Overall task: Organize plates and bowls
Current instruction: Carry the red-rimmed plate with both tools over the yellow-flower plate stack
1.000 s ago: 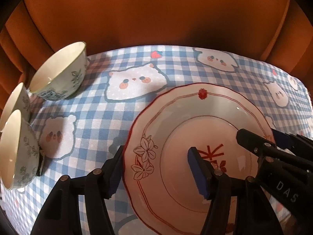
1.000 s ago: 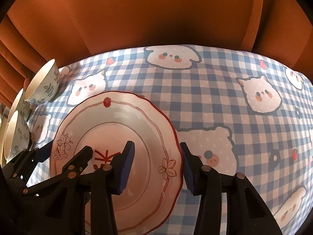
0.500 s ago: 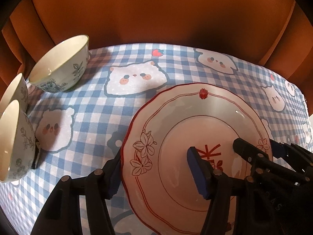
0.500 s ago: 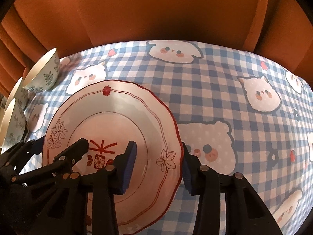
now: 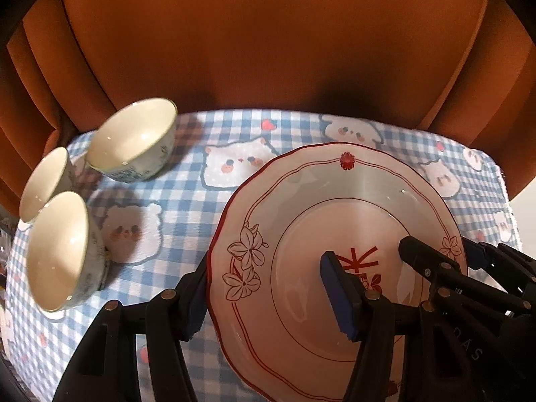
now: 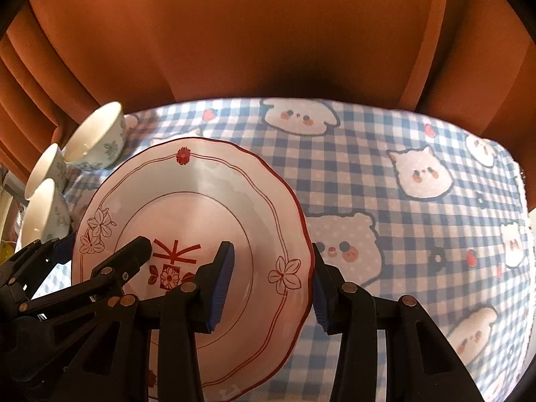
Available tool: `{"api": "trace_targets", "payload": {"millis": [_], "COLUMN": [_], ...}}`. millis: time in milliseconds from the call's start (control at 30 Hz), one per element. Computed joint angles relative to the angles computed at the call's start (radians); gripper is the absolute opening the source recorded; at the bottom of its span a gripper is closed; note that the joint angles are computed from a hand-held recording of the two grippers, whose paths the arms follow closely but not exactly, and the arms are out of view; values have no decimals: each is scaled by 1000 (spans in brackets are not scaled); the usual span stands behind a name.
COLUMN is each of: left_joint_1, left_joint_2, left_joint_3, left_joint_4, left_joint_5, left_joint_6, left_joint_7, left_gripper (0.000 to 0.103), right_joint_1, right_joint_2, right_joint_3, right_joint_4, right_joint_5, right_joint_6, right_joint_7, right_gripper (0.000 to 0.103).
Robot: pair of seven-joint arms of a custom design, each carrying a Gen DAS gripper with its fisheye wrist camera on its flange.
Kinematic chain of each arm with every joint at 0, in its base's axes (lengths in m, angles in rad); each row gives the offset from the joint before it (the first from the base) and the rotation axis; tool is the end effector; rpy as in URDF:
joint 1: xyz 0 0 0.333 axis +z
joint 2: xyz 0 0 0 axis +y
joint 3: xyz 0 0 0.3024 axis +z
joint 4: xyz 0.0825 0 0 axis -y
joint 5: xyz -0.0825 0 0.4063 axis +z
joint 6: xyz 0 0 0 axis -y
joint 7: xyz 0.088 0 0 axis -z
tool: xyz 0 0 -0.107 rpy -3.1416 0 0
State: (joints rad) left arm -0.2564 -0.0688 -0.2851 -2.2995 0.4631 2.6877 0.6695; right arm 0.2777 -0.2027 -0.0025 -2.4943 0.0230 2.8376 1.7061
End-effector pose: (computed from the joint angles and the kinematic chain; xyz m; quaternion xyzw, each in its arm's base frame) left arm 0.4698 -0.3003 0.3948 -0.6761 0.6871 -0.2071 0.1673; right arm 0.4915 0.1375 0.3939 -0.7204 0.6389 -0.1423 0.2291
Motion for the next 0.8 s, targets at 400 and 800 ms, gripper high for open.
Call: {"api": "trace_targets", "payload": {"millis": [400,800], "left_joint_1": [-8,-38], "left_joint_2": [-247,-386], "left_joint_3": [-43,-135], "left_joint_4": [-165,-243], "left_joint_5": [-213,-337], "left_joint_6": [23,-15], "left_joint_7": [186,237], "left_gripper": [62,62], "right_joint_1": [-30,22], "right_joint_2": [-307,-661], "right_joint_3": [87,67], "right_joint_4": [-157,-356], "right_joint_5": [-185,-227], "right_joint_6": [-123,-291], "right_joint_7": [291,394], "right_gripper": [47,47]}}
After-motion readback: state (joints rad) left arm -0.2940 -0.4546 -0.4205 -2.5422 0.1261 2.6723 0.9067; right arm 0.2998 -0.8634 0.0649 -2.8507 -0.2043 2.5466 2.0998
